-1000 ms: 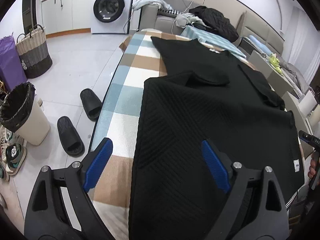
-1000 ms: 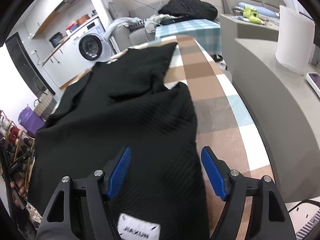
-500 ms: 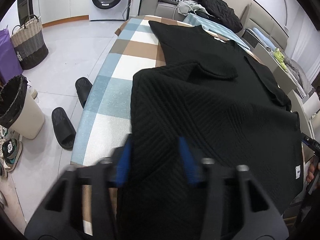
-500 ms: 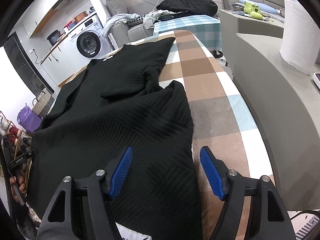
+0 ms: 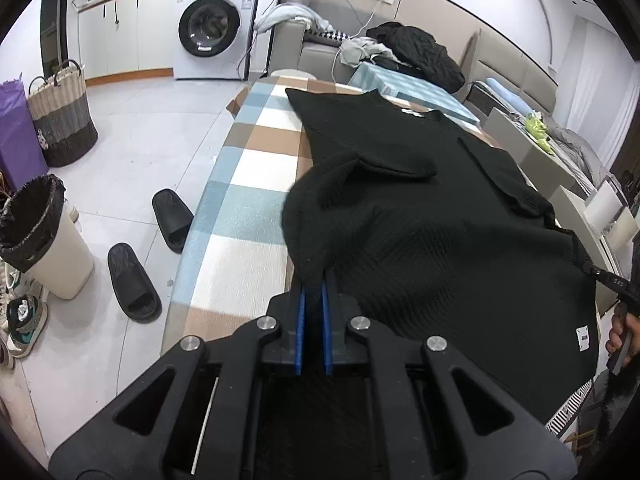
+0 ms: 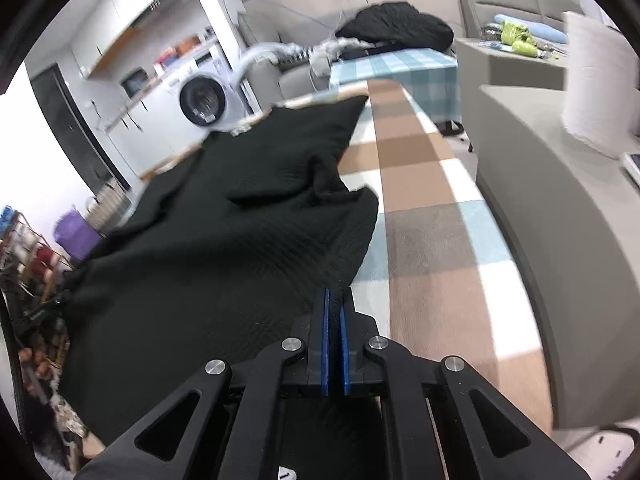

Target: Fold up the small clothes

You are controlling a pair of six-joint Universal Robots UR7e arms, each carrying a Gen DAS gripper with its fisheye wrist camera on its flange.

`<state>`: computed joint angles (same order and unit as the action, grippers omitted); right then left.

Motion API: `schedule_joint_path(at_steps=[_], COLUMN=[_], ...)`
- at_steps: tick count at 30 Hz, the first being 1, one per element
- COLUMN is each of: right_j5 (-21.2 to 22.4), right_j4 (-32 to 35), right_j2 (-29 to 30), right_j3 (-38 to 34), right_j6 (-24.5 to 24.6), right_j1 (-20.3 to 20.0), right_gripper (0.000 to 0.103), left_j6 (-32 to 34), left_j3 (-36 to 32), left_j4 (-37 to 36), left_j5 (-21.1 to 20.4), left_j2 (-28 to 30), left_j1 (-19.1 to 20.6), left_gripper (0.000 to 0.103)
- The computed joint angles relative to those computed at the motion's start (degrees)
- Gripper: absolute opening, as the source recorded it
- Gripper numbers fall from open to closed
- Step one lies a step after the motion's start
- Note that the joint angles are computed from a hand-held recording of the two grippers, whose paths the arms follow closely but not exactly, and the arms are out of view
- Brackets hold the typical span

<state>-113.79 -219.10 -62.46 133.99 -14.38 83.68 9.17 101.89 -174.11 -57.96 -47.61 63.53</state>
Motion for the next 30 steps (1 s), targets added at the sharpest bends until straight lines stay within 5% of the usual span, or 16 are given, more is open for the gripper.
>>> schedule_joint_path(at_steps=[9, 14, 24, 30], right_j5=[10.62, 9.26, 12.13, 7.25], right_j4=[-11.53, -10.53, -18.66, -16.0], right_j2=[-2.79, -2.15, -1.59, 0.14], right_j3=[9.51, 7.62, 7.06, -0.08], right_j6=[1.5, 1.43, -2.1, 0.04], right_j1=[-2.54, -0.81, 1.73, 3.13], right_gripper=[0.004, 0.004, 0.004, 0.004], left_j6=[-1.99, -2.57, -1.94, -1.22], left_j3=[9.28, 10.61, 11.34, 4.8], left_j4=[-4.08, -5.56, -10.38, -9.92], left_j5=[-1.76, -2.82, -5.28, -6.12], left_j2=[-6.94, -8.08, -9.99, -6.21], left_j1=[-1.09, -1.52, -2.57, -1.84], left_gripper=[0.004, 0.004, 0.003, 0.003])
